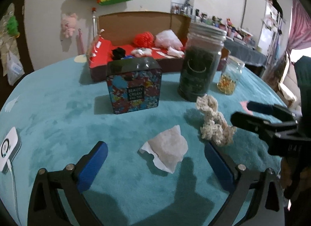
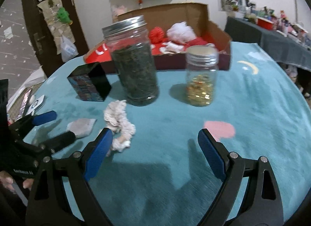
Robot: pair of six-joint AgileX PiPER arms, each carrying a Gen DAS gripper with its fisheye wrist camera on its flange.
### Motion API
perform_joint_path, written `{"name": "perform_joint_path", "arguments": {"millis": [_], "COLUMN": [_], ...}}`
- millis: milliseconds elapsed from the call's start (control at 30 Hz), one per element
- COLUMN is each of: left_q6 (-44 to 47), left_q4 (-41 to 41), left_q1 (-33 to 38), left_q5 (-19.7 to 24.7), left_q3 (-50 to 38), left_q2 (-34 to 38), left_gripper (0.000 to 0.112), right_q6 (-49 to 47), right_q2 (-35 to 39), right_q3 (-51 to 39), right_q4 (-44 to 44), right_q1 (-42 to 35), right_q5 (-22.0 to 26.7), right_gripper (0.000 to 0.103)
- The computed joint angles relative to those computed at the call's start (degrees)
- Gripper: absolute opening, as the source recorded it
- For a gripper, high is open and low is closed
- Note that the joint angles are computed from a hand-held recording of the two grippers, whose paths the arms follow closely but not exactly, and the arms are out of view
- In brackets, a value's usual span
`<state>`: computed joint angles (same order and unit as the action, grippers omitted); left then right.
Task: Organize soft objects
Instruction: 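Grasp the white tissue with the left tool while the right tool grasps the cream scrunchie, then lift the tissue and scrunchie and carry them over the box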
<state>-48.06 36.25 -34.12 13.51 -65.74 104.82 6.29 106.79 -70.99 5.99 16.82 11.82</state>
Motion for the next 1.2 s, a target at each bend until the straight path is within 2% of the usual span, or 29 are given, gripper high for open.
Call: {"name": "perform_joint_path", "arguments": {"millis": [67,133,200,233,267,333,367,400,433,533,733,800,967,1200], "left_q6": [8.40,16.36,23.06,23.93,24.08,27.31,29.19,32.87,36.63,44.94,58.64,63.07,64.43,61.54], "left_q4": [-7.08,-14.29,-20.67,-21.37,-21.30,-24.31,-26.30,-30.12,-34.11,-42.59,-55.52,-59.80,-60.77,-57.88], "left_q1": [0.39,1.10,1.87,2.04,2.04,2.21,2.35,2.65,2.89,3.10,2.15,2.03,1.28,1.16], "left_q5": [0.75,1.52,1.51,1.21,0.95,1.00,1.12,1.08,1.19,1.17,1.01,1.34,2.20,3.15], "left_q3": [-1.46,-3.12,-4.07,-4.25,-4.28,-4.96,-5.32,-5.58,-5.85,-6.19,-7.40,-8.49,-11.15,-12.64], "left_q2": [1.05,2.32,3.33,3.51,3.51,3.68,3.76,3.79,3.80,3.45,2.78,3.16,4.29,5.12], "left_gripper": [0.090,0.076,0.068,0.064,0.059,0.036,0.034,0.027,0.026,0.025,0.025,0.025,0.025,0.025], "right_q6": [-6.35,-11.93,-18.32,-19.12,-20.64,-23.98,-28.29,-33.68,-37.33,-42.87,-49.37,-50.87,-50.56,-50.67], "right_q2": [1.59,3.32,5.19,6.05,7.27,9.07,10.73,11.09,11.15,10.51,6.64,5.42,4.06,4.31], "right_q3": [-2.78,-5.89,-9.01,-10.41,-12.32,-14.88,-16.96,-16.89,-16.66,-15.34,-10.56,-9.74,-9.58,-9.82], "right_q4": [5.80,11.03,17.07,17.55,18.44,21.31,25.87,31.60,35.27,40.63,48.03,49.59,49.02,48.87], "right_q1": [-0.23,-0.51,-0.99,-0.97,-0.92,-1.26,-2.01,-2.72,-3.12,-3.77,-6.48,-8.16,-9.58,-10.34], "right_q5": [2.19,4.92,7.75,8.91,10.58,13.50,16.77,17.85,18.63,19.18,18.81,20.14,20.53,21.41], "right_gripper": [0.090,0.090,0.090,0.085,0.079,0.044,0.038,0.028,0.023,0.017,0.016,0.016,0.016,0.016]}}
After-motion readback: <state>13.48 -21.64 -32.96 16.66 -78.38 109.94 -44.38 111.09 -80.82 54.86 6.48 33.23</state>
